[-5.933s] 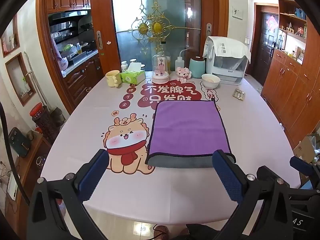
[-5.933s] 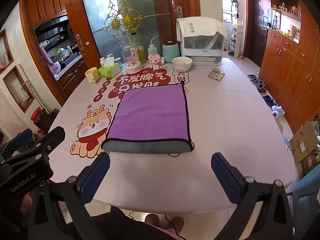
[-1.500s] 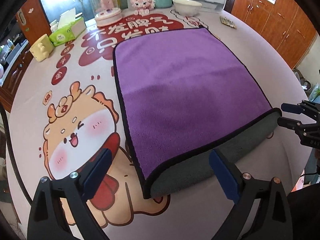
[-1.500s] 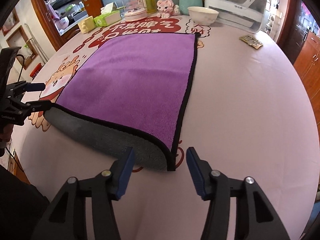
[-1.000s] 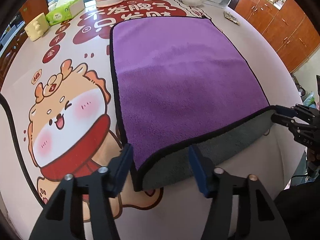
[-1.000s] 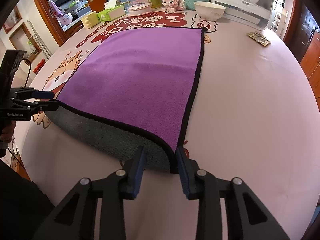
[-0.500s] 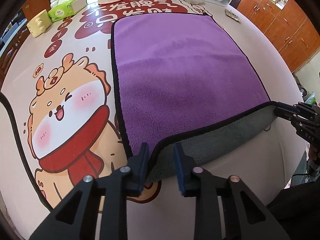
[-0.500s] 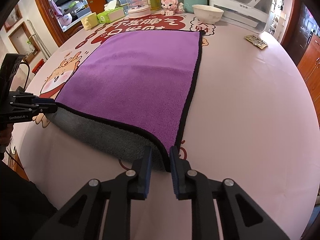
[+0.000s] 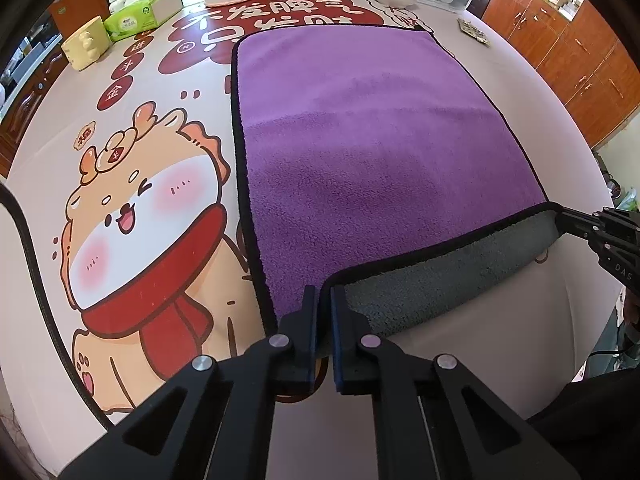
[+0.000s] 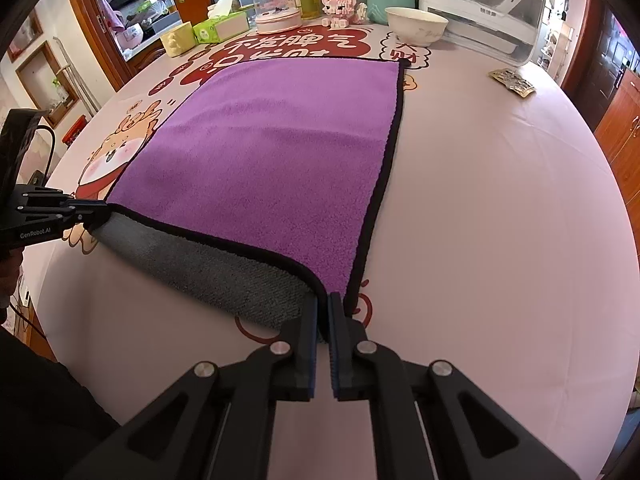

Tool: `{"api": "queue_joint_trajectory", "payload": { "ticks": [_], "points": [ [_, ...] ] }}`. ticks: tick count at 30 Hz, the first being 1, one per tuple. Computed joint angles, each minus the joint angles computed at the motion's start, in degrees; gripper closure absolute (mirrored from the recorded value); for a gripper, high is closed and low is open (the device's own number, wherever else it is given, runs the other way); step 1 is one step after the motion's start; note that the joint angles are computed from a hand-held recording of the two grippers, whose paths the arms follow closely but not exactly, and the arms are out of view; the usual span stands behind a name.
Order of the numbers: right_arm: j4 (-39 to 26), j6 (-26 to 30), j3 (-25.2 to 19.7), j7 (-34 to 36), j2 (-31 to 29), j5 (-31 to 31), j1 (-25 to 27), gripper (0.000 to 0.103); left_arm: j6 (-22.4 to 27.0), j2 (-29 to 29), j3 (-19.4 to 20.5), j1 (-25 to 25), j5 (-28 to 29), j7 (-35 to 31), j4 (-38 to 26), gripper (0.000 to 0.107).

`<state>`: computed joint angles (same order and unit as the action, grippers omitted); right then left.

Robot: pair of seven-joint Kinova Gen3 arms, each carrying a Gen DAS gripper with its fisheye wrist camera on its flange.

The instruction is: Fold towel

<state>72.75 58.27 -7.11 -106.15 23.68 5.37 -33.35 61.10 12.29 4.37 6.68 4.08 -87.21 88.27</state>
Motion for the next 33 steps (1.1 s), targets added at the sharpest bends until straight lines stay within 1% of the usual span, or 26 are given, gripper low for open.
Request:
{"api": "queue_joint_trajectory", "payload": {
  "ticks": [7, 11, 17, 22, 27, 33],
  "points": [
    [-0.3, 0.1, 0.1, -0.5, -0.4, 0.2, -0.1, 0.099, 0.0, -1.1, -0.1, -0.1, -0.3, 0.5, -0.2, 0.104],
    [-2.0, 1.8, 0.3, -0.4, -0.6, 1.2, -0.8, 0.099, -0.3, -2.6, -0.2, -0.5, 0.2, 0.1, -0.3, 0.104],
    [-7.0, 5.4, 0.9, -0.4, -0.2, 3.8, -2.4, 0.099, 0.2, -4.2, -0.3, -1.1, 0.5, -0.5, -2.7, 0.104],
    [-12.1, 7.1, 1.7, -0.4, 0.5, 6.0, -3.5, 0.099, -0.7, -5.0, -0.5, -1.4, -0.2, -0.8, -5.8, 0.104],
    [-16.9, 6.9, 2.7, 0.2, 1.8, 8.2, -4.1, 0.099, -2.3, -4.3, -0.7, -1.6, -1.3, -1.6, -9.3, 0.104],
    [-23.5, 6.4, 3.9, 2.2, 5.0, 8.8, -3.9, 0.099, -4.1, -1.9, -1.0, -1.9, -2.9, -2.6, -13.9, 0.104]
  ]
}}
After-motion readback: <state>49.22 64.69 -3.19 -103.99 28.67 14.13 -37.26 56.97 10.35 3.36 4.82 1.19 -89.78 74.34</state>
